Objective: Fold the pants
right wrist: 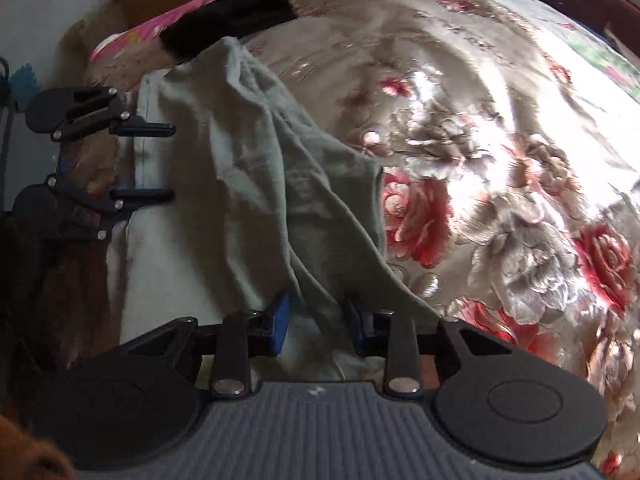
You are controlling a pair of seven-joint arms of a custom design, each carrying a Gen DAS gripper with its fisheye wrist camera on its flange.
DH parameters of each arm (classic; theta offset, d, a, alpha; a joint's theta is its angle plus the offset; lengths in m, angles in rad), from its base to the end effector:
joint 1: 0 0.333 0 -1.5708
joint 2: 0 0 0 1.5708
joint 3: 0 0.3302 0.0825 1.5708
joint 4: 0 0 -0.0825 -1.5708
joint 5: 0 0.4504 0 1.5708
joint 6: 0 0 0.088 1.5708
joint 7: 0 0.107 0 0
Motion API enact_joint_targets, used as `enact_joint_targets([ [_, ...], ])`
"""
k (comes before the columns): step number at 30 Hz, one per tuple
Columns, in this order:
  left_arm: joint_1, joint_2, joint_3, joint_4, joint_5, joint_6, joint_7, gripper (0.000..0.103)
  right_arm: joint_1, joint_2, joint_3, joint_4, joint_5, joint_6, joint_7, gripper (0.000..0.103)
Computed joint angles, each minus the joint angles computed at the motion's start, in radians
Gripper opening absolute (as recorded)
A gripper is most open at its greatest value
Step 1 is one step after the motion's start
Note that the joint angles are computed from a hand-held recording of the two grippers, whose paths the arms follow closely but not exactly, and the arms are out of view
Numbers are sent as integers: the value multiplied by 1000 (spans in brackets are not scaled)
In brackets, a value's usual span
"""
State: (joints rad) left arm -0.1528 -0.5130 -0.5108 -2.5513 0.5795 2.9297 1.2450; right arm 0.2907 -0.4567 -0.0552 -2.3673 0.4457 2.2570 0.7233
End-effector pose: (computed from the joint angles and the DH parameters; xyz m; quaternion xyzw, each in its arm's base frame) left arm 0.3632 -0.3411 0.4833 -0.2896 0.8447 -0.2543 0.3713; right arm 0.4845 0.1264 0.5251 -0.9042 0.3362 -0.0528 0.2581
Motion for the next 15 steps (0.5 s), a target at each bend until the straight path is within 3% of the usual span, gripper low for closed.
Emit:
enact_joint_targets([
  [4,-24,23,22,17,-23,-22,17,64,9,75,-3,82,-27,-87,-75,28],
  [6,-31,30,30,20,-28,-24,21,64,-7,119,-2,137,-30,-167,-52,18],
  [10,-10,20,17,2,-3,13,10,64,-41,123,0,189,-15,-308,-12,7],
  [15,81,-5,-61,-27,39,83,-63,64,-69,97,-12,186,76,-292,86,4],
])
